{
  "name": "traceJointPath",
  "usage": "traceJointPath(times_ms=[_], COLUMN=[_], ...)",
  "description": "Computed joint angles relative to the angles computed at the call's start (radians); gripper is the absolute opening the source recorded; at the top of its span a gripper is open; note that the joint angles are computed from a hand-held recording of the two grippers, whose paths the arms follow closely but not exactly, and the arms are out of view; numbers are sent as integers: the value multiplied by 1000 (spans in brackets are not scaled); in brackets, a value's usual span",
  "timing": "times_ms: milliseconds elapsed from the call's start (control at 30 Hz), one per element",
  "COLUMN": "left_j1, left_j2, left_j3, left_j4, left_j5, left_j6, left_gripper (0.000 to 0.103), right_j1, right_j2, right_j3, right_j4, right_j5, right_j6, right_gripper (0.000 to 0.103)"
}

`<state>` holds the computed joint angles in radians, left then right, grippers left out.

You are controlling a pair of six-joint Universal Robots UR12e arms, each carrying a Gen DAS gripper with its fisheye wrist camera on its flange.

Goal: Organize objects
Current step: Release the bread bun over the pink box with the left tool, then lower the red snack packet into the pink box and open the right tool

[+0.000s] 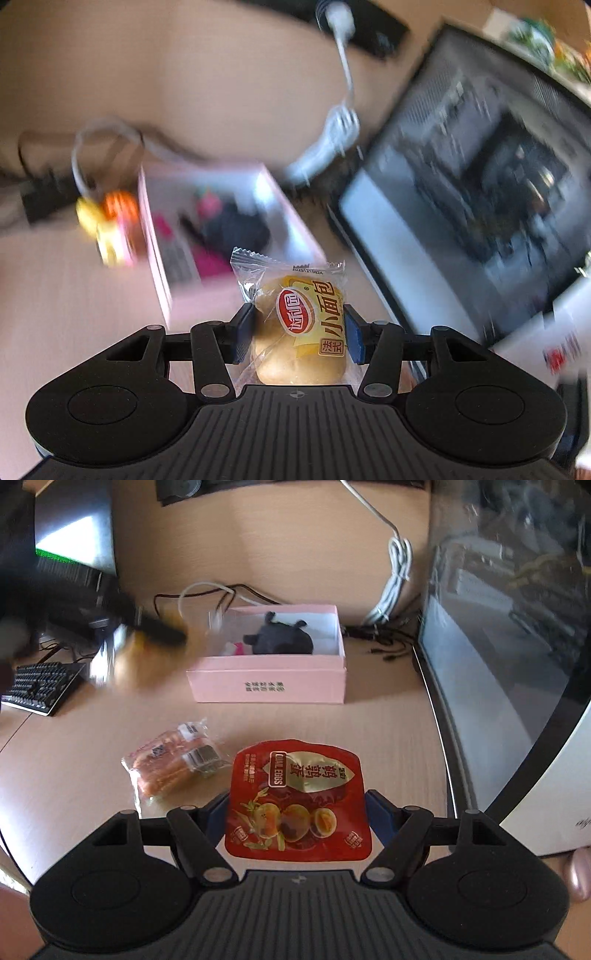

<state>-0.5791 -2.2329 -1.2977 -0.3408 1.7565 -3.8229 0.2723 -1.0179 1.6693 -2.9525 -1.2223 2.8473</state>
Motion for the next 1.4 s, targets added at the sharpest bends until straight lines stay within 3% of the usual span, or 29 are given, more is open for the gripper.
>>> traceJointPath(times_ms=[133, 300, 467, 600, 767, 900, 1100, 1233, 1400], left_j1=[19, 48, 60, 72, 76, 74, 59, 46, 29], left_j2=[-32, -78, -136, -157, -162, -146, -91, -37, 18], left_j3=[64, 127, 211, 237, 230, 191, 77, -41, -171], left_j4=[58, 131, 81, 32, 50, 101, 113, 127, 134], left_j5=[128, 174, 235, 226, 200, 185, 198, 207, 158], left_j6=[0, -1, 21, 7, -5, -31, -66, -158, -229], left_gripper=[54, 55, 55, 55, 54, 54, 54, 54, 54], right_j1=[-7, -8, -15, -19, -27, -26, -20, -15, -1], right_j2=[13, 21, 24, 23, 21, 26, 32, 42, 78], right_j3=[-7, -17, -21, -16, -11, -16, -33, -63, -148], right_j4=[-23, -22, -26, -30, -23, -10, 20, 30, -8], right_j5=[21, 27, 35, 27, 31, 33, 61, 68, 107], right_j6=[10, 25, 17, 11, 23, 21, -21, -39, -24], right_gripper=[75, 75, 75, 75, 75, 75, 75, 75, 75])
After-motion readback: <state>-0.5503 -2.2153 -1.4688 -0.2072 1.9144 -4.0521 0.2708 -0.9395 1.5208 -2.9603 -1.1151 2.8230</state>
